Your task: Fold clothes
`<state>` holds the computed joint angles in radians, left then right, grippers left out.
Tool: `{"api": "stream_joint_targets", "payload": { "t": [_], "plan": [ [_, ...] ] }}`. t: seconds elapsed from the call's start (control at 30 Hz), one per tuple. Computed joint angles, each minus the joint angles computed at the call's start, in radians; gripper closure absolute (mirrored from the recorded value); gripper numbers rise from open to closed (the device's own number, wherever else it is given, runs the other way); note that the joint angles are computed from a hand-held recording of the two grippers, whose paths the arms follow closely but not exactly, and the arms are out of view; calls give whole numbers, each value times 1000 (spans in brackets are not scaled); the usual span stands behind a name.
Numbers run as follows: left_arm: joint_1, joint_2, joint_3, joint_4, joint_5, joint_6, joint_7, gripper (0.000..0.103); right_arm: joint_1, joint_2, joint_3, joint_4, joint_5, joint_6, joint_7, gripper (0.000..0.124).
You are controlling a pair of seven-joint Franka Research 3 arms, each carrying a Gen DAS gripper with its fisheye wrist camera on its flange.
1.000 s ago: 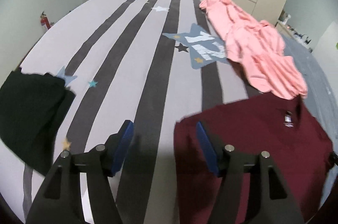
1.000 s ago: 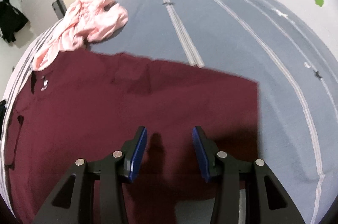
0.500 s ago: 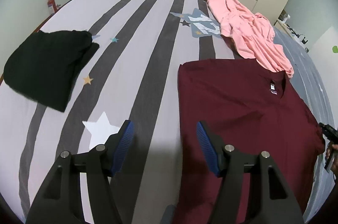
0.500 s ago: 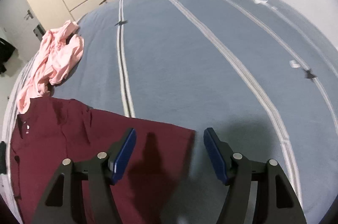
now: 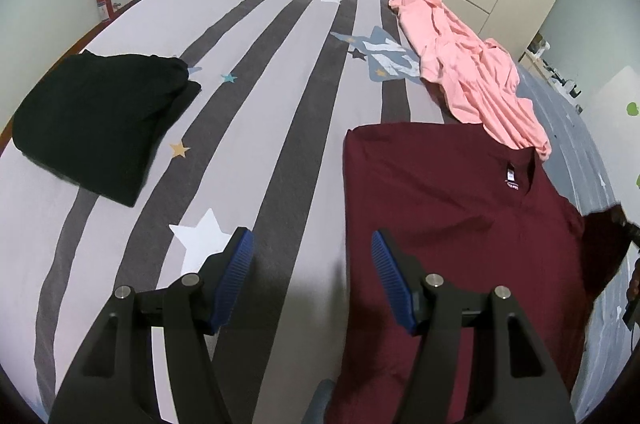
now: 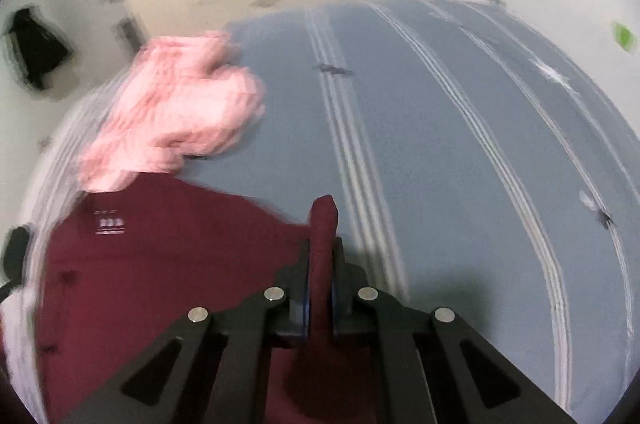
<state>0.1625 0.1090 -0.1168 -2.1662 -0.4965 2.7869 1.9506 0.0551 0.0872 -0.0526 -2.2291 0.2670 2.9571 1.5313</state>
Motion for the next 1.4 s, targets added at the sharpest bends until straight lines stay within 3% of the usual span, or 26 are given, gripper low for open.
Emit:
{"api": "stream_joint_targets", "payload": {
  "t": [0.03,0.1,0.17,0.23,0.27,0.37,0.43,0.73,0.87,1.03,1.13,1.17,1.2,1.27,1.4],
  "plan": [
    [1,-4,0,-1,-5,-5,-6,44,9,7,49,35,69,-12,-89,116],
    [6,-15,-3,-4,-41,-13,24,44,29,22,113,94,188,-18,-242,95],
    [6,-27,-3,-10,-70,-19,75,44,36,18,133,96,318,41,-304,81],
    [3,-33,5,-15,-80,-25,96,44,36,10,116,82,387,59,-267,78],
    [3,-35,11,-20,-84,-28,100,44,49,-1,77,60,334,51,-175,78],
    [3,-39,25,-35,-82,-33,91,44,73,-35,-34,-32,-18,25,166,78],
    [3,-40,31,-43,-77,-37,80,44,52,-55,-48,-81,-146,-20,284,78],
    [-5,-36,32,-54,-47,-51,74,44,13,-82,12,-233,-85,-15,225,78],
    [-10,-28,24,-48,-47,-47,79,44,10,-24,10,-182,-57,39,205,78],
    [-12,-9,12,-34,-54,-40,83,44,-7,125,23,15,22,44,140,78],
    [-9,13,3,-22,-61,-31,82,44,-28,225,43,155,71,-18,80,88],
    [-7,20,1,-18,-59,-28,78,44,-22,254,32,197,68,-54,86,107],
    [-5,27,-2,-14,-56,-25,73,44,-18,278,23,234,64,-96,92,114],
    [-1,42,-7,-6,-46,-19,60,44,-22,314,20,283,65,-154,83,120],
    [11,64,-19,14,-21,-12,36,44,-25,342,19,313,58,-137,34,121]
  ]
}}
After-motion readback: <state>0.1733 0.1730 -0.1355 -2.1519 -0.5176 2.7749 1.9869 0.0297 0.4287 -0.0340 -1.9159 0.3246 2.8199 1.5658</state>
